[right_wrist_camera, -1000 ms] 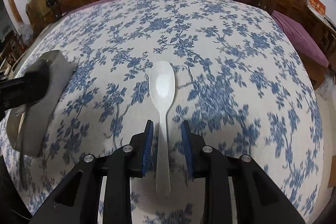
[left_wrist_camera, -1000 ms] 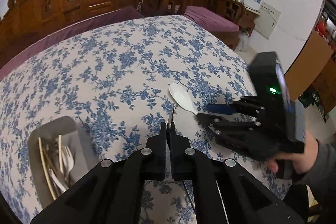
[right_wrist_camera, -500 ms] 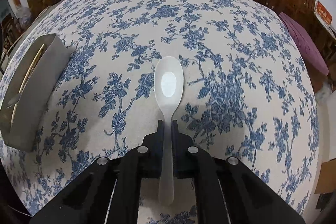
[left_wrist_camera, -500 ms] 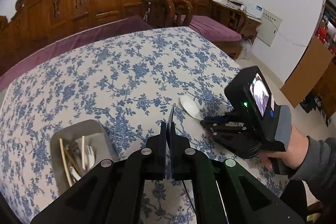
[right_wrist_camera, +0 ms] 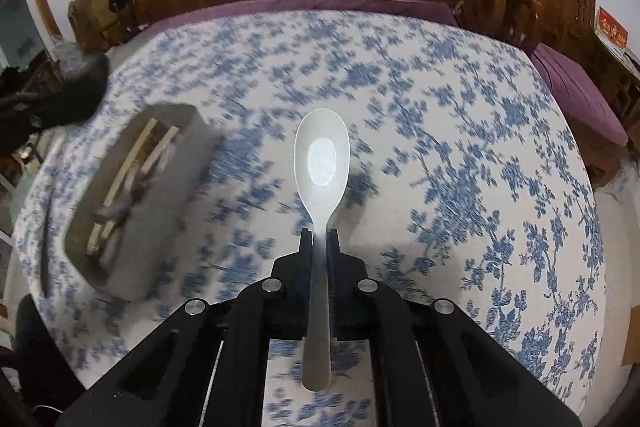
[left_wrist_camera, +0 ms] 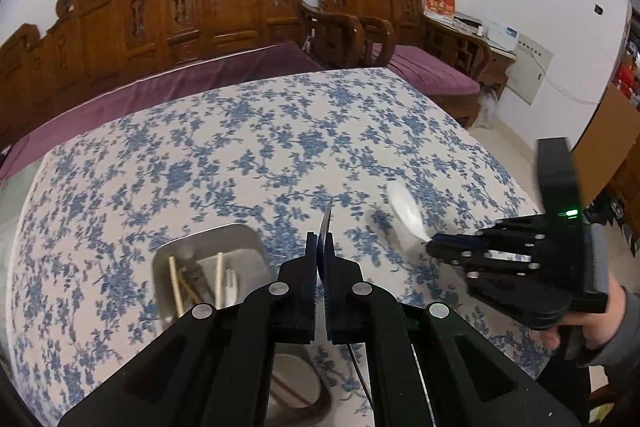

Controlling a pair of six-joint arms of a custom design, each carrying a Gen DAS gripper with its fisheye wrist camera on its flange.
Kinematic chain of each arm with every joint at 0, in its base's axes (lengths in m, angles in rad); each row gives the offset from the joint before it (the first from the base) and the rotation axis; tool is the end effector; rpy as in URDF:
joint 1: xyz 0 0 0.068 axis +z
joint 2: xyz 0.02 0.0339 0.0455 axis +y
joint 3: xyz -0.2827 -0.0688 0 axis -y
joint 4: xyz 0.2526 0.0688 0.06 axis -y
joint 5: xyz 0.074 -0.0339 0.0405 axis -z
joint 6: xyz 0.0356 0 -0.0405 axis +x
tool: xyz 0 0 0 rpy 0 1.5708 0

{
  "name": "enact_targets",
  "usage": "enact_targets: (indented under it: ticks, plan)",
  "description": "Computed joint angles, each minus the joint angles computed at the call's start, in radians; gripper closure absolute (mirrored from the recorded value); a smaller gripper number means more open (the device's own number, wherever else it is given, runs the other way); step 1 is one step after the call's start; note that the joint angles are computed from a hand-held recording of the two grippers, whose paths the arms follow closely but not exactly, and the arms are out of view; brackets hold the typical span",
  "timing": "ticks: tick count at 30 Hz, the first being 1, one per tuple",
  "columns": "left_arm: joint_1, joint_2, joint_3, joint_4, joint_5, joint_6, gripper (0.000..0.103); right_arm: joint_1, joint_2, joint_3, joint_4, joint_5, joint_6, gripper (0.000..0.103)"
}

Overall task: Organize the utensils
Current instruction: 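Carry the white plastic spoon over the tray with the right tool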

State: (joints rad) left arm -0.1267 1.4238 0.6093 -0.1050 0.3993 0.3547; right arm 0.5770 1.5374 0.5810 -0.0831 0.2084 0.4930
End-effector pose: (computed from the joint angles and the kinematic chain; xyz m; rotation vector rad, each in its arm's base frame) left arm 0.2565 -0.0466 0.1657 0.7391 2.3160 -0.3944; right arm 0.2222 0.1358 0.1304 -0.0350 2.5795 0.1257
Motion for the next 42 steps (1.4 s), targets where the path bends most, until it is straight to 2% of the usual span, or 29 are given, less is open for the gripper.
enact_targets:
  ticks: [6,13,26,33,42]
  plan:
    - [0.085,0.049,0.017,0.006,0.021,0.043,0.101,0.07,-0.065,0.037,-0.052,0.017,0.04,0.095]
    - [0.144,0.181,0.048,0.064,0.001,0.075,0.101,0.147,-0.115,0.059,-0.077,0.032,0.093,0.095]
    - [0.179,0.342,0.078,0.148,-0.052,0.1,0.101,0.229,-0.075,0.11,-0.075,0.048,0.116,0.094]
    - [0.215,0.343,0.071,0.135,-0.03,0.123,0.1,0.266,-0.018,0.14,-0.054,0.047,0.131,0.094]
    - [0.33,0.248,0.04,0.066,0.052,0.205,0.1,0.299,0.111,0.226,-0.007,0.045,0.152,0.094]
